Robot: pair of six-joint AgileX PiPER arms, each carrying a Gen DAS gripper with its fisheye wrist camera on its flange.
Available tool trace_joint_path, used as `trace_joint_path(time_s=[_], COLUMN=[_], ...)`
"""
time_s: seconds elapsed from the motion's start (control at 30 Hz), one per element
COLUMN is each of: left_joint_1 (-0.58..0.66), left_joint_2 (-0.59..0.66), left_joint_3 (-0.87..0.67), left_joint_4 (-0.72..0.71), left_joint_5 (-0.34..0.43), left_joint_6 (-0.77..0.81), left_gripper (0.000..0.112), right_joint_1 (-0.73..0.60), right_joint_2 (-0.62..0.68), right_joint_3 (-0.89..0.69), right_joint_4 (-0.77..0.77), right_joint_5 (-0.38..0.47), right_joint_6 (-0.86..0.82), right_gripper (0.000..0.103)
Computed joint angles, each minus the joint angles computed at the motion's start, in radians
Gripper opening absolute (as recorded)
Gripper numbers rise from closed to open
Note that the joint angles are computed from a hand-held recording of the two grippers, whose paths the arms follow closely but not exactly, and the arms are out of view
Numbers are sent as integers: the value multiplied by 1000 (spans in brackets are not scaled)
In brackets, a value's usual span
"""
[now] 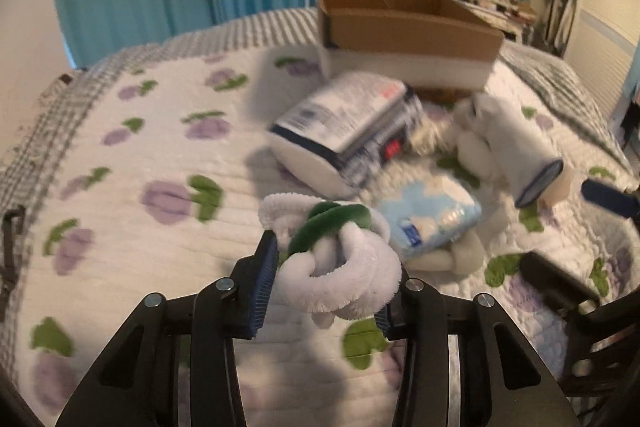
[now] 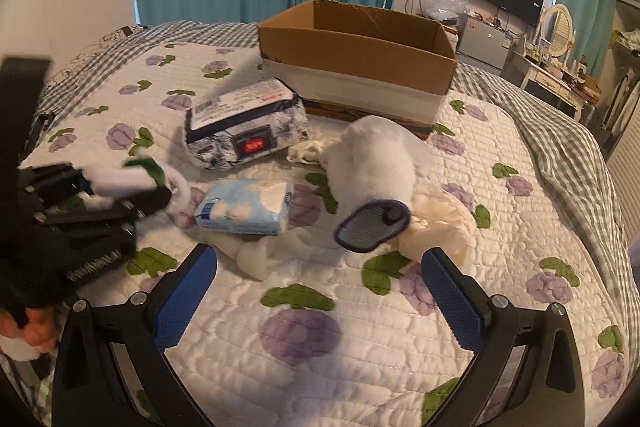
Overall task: Organize soft objects
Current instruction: 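Grasp the white-green fluffy scrunchie with the left gripper while the right gripper reaches the blue tissue pack, then lift the scrunchie with the left gripper while the right gripper grasps the blue tissue pack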
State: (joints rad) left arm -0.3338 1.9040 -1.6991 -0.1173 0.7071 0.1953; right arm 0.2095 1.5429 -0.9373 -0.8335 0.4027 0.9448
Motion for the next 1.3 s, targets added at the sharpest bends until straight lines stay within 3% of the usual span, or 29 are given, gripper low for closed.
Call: trace_joint_path(time_s=[0.13,0.23,0.33,0.5,0.57,0.67,0.77,0.97,1.07,1.17,1.3], left_joint_1=[17,36,41,66,70,65,45,13,-14,-43,-64], left_joint_2=[-24,13,52,110,100,74,39,-21,-54,-62,2], left_joint_3=[9,-32,-71,-159,-141,-100,-58,-45,-52,-106,-318], left_joint_4=[66,49,65,32,18,10,59,82,103,114,77], left_joint_5=[-31,1,40,112,97,65,25,40,45,71,162], left_joint_6=[-29,-32,-62,-76,-64,-51,-90,-108,-121,-125,-124], left_gripper=[41,41,41,41,41,41,41,41,41,41,41], right_joint_1=[23,14,16,9,16,20,18,13,24,-9,-61], right_joint_2=[58,137,220,352,369,330,280,118,35,-47,-101], right_joint_3=[-58,-139,-230,-375,-390,-347,-310,-227,-201,-211,-302], right_joint_4=[60,207,259,386,342,291,336,397,319,384,414], right_joint_5=[-10,-22,5,81,101,63,45,33,63,81,130], right_joint_6=[-57,-179,-234,-365,-332,-283,-317,-380,-343,-444,-561], right_gripper=[103,103,102,92,76,76,76,76,76,76,76])
